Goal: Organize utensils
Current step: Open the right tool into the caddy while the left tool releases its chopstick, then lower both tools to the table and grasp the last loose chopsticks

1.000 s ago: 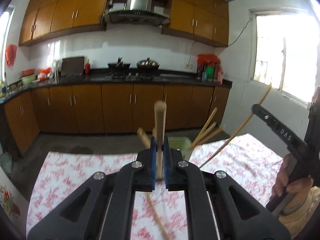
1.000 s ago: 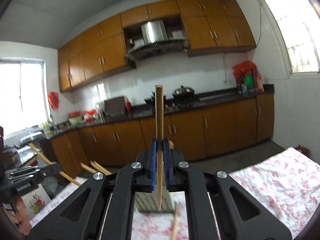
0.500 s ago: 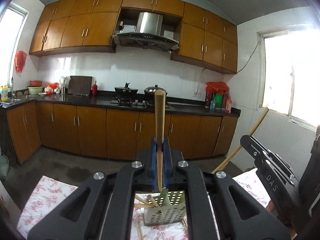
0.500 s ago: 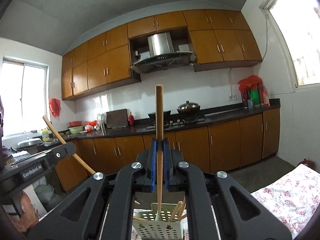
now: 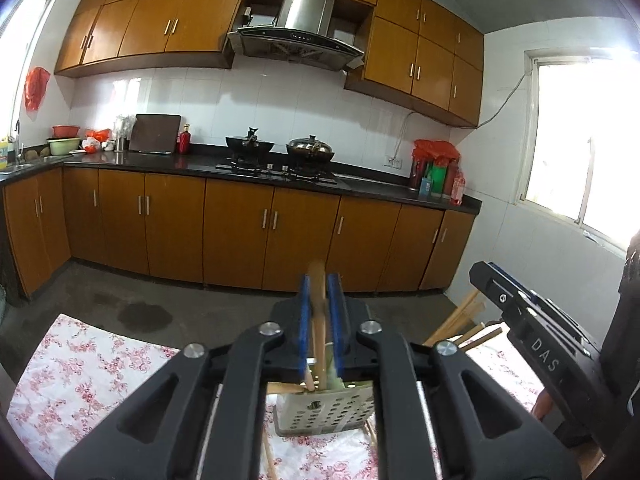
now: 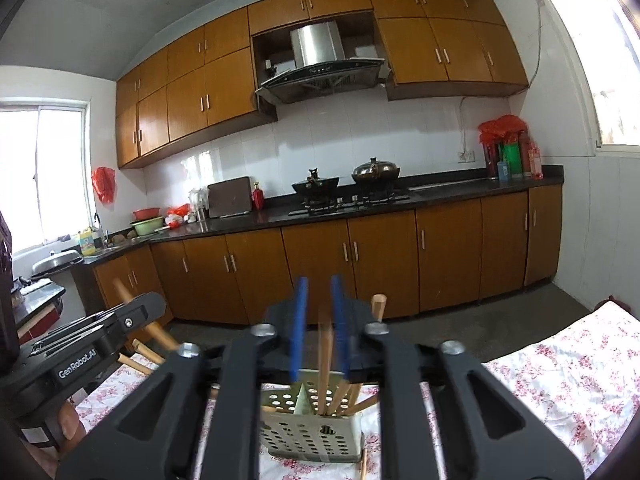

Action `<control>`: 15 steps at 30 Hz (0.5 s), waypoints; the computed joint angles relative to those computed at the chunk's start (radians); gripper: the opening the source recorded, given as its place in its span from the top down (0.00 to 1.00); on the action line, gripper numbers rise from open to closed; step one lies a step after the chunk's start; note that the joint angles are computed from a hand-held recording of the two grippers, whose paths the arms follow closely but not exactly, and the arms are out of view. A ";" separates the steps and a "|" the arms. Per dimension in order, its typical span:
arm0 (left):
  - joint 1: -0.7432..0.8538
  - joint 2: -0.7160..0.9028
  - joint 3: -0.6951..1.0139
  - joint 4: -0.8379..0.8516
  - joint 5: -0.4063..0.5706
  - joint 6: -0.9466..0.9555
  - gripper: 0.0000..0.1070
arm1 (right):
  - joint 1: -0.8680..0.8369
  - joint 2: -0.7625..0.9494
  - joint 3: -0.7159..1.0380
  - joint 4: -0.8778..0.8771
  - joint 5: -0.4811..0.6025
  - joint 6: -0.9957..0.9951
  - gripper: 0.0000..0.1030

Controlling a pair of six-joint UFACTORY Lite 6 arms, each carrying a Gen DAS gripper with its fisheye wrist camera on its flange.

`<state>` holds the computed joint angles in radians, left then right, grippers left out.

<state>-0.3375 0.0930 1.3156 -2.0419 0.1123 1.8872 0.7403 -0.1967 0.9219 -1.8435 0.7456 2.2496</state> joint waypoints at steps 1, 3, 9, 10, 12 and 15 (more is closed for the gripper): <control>0.002 -0.018 -0.012 0.002 0.001 -0.001 0.82 | 0.006 -0.012 -0.003 0.006 0.012 -0.009 0.71; 0.011 -0.058 -0.040 0.032 0.006 -0.029 0.80 | 0.044 -0.070 -0.027 0.040 0.056 -0.054 0.69; 0.091 -0.298 -0.244 0.296 0.050 -0.292 0.71 | 0.156 -0.259 -0.153 0.197 0.200 -0.203 0.60; 0.115 -0.357 -0.310 0.350 0.056 -0.338 0.69 | 0.168 -0.284 -0.183 0.234 0.215 -0.226 0.59; 0.162 -0.440 -0.430 0.423 0.073 -0.380 0.66 | 0.187 -0.327 -0.266 0.330 0.230 -0.274 0.59; 0.201 -0.490 -0.594 0.467 0.066 -0.376 0.66 | 0.131 -0.338 -0.410 0.478 0.070 -0.276 0.60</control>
<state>-0.1369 -0.3966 0.7214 -1.5753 0.1784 1.5112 0.8710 -0.5349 0.5114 -1.3651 0.8151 1.9739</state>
